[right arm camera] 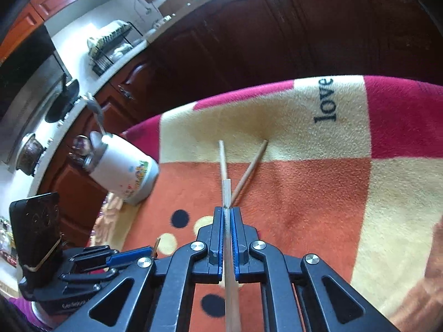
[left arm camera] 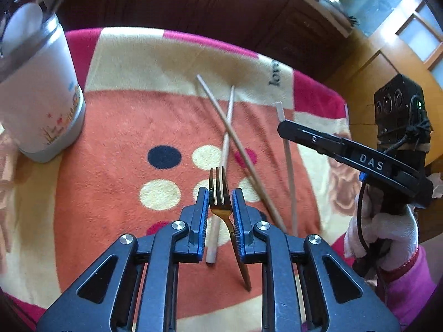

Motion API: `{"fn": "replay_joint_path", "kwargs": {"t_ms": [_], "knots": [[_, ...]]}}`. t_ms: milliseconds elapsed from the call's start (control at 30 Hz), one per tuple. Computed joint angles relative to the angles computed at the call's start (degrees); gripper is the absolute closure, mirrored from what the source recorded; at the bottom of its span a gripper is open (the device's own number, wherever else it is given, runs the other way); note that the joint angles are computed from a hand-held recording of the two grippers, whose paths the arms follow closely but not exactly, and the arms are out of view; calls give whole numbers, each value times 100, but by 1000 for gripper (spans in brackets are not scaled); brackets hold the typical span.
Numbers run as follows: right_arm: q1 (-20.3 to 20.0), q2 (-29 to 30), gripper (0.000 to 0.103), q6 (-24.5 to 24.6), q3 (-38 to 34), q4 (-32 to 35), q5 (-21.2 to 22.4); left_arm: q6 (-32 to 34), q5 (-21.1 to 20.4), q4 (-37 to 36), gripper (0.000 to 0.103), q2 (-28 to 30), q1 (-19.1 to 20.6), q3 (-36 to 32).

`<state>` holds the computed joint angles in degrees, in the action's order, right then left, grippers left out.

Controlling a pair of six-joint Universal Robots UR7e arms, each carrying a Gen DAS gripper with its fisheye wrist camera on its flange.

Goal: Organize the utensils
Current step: 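Lift the gold fork and white chopstick and carry them to the jar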

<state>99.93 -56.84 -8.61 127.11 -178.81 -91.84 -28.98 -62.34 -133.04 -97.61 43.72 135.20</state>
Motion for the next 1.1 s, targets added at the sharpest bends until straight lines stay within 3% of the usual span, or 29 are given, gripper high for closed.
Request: {"fn": "replay_joint_path", "kwargs": {"t_ms": [400,633,733,967,1100], "knots": [[475,-421,99,-142,231,74,24,-114,116,200,90,-810,-439,249],[735,-326,99,-116,222,130,0,-210,81,461,90,-1475,-317,475],[826,-301,99,-112,211,160,0,-327,107,784,102,-1859,-191,525],[1004,-194,99,-135,136,246,-26,-598,-26,1024,101,-2403,312,707],[1146,-120,99,-114,47,276,-56,-747,-16,1024,101,-2535,266,746]]}}
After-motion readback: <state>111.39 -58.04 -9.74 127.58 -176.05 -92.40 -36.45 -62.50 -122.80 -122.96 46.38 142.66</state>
